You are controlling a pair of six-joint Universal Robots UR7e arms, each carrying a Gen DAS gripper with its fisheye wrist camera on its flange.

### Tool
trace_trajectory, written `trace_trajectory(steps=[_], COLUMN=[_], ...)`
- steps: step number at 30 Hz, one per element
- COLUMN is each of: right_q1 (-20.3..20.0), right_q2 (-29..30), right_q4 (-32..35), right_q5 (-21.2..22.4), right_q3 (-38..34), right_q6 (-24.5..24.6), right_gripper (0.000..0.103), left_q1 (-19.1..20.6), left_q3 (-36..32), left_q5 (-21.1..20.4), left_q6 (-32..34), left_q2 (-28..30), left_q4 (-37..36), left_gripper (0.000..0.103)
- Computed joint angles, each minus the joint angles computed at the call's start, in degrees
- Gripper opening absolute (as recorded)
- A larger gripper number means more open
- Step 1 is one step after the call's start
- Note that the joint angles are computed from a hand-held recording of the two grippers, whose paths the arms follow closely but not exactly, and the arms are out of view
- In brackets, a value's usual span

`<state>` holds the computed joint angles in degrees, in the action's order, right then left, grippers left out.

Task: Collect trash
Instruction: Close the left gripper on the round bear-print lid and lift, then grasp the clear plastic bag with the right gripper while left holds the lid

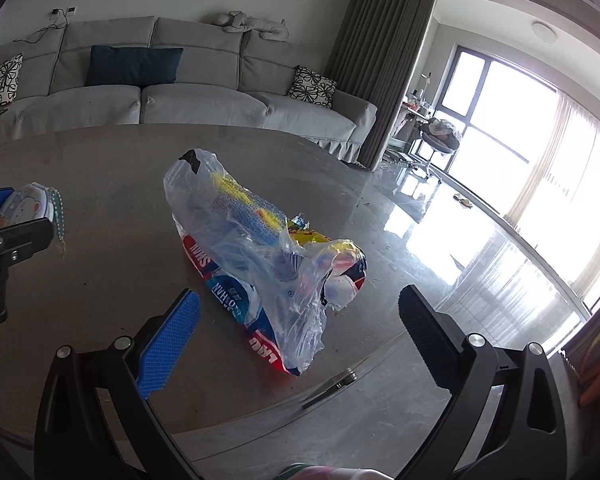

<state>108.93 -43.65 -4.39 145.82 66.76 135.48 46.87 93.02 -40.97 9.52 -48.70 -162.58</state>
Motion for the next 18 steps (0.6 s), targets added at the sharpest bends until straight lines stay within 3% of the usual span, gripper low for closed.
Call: trace_trajectory(steps=[8,11,12,15,18], right_q1=[-2.82,-3.19,-3.09,-3.31,-3.29], right_q2=[5.83,6.29,6.41,6.68,6.55], right_q4=[8.75,10.01,9.81,12.07,12.54], right_q5=[-0.29,-0.67,-0.44,-1.07,-1.58], right_q3=[-9.72,-10.1,-9.6,-10.05,-9.69], right_q6=[4.96,5.99,6.43,8.68,8.99], right_gripper=[0.097,0.081,0.068,0.06,0.034], left_q1=[-1.13,-1.28,-1.41,-1.67,-1.74], left_q3=[0.93,0.89,1.03,1.38,1.61], left_q5=[0.99,1.09,1.21,1.3,1.18], left_q6=[0.29,0.12,0.1,-0.75,-1.42], left_q2=[-0.53,-0.57,-0.65,-0.99,-1.17], left_q4=[-0.37,-0.2,-0.23,0.16,0.76], left_gripper=[0.057,0.057,0.057,0.057,0.057])
